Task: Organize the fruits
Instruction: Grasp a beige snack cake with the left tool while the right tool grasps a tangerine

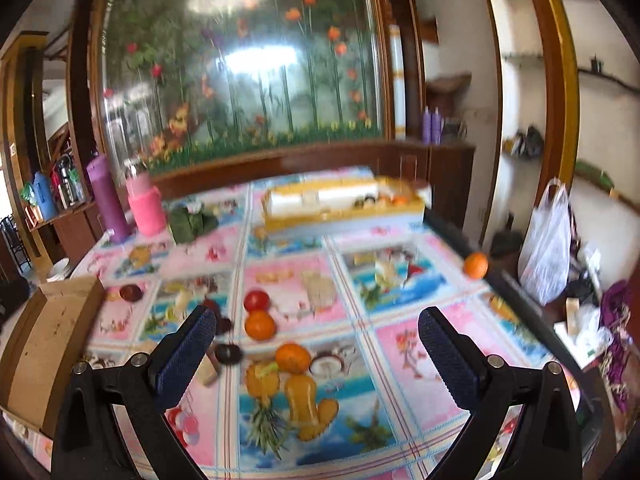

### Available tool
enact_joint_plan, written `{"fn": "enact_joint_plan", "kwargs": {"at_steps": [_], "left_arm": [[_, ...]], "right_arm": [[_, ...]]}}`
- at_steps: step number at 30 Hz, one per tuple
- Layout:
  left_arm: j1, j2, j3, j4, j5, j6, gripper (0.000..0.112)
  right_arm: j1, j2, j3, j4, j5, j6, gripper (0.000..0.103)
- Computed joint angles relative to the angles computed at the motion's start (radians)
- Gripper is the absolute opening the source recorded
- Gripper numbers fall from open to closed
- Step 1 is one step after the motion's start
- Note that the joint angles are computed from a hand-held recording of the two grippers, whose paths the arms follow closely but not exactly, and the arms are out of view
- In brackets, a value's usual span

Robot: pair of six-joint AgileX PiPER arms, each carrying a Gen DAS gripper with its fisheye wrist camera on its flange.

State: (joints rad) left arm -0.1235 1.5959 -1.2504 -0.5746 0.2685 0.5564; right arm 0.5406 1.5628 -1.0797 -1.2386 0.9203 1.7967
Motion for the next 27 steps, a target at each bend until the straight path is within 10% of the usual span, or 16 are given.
{"fn": "enact_joint_plan", "kwargs": {"at_steps": [10,27], "left_arm": [[0.042,-0.008,0.026,-0.122,0.027,0.126,0.103],[0.003,0.088,-0.064,0.1,0.15,-0.054,0.103]], "right_arm": [[0.026,0.0,-0.013,0.039,-0.045,-0.018,0.103],[-0.046,-0.057,0.084,0.087,-0.177,-0.02,0.103]]}}
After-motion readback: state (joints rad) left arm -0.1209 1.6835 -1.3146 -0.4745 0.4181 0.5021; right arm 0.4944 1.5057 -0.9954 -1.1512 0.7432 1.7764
